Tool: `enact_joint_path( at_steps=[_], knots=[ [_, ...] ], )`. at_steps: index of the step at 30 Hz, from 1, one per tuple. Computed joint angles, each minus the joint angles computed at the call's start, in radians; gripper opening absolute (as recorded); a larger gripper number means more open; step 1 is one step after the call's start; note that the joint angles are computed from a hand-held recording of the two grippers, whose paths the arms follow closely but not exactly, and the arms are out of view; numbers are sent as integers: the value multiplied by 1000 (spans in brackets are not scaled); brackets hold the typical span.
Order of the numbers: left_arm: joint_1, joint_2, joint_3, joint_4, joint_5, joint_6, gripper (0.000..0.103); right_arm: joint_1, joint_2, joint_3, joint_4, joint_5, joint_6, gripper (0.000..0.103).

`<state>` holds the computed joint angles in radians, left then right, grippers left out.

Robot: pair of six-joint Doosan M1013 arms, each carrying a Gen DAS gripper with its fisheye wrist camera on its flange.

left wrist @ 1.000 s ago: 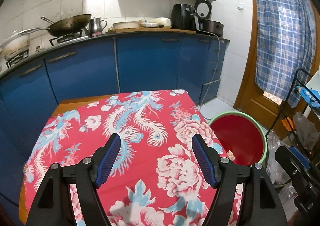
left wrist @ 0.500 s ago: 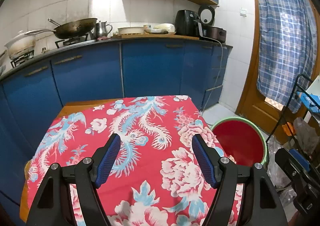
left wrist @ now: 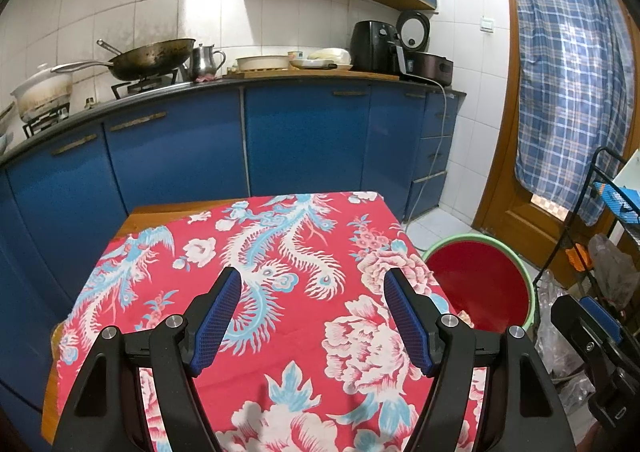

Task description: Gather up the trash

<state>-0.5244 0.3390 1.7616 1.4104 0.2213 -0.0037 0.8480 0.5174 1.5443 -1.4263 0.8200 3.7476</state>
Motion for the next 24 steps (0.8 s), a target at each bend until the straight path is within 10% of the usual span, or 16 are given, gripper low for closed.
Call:
enact_joint_path(
  at_steps=[24],
  knots=[
    [-2, -2, 2, 2, 1, 1, 75, 0, 0, 1, -1, 0, 1, 79]
  ],
)
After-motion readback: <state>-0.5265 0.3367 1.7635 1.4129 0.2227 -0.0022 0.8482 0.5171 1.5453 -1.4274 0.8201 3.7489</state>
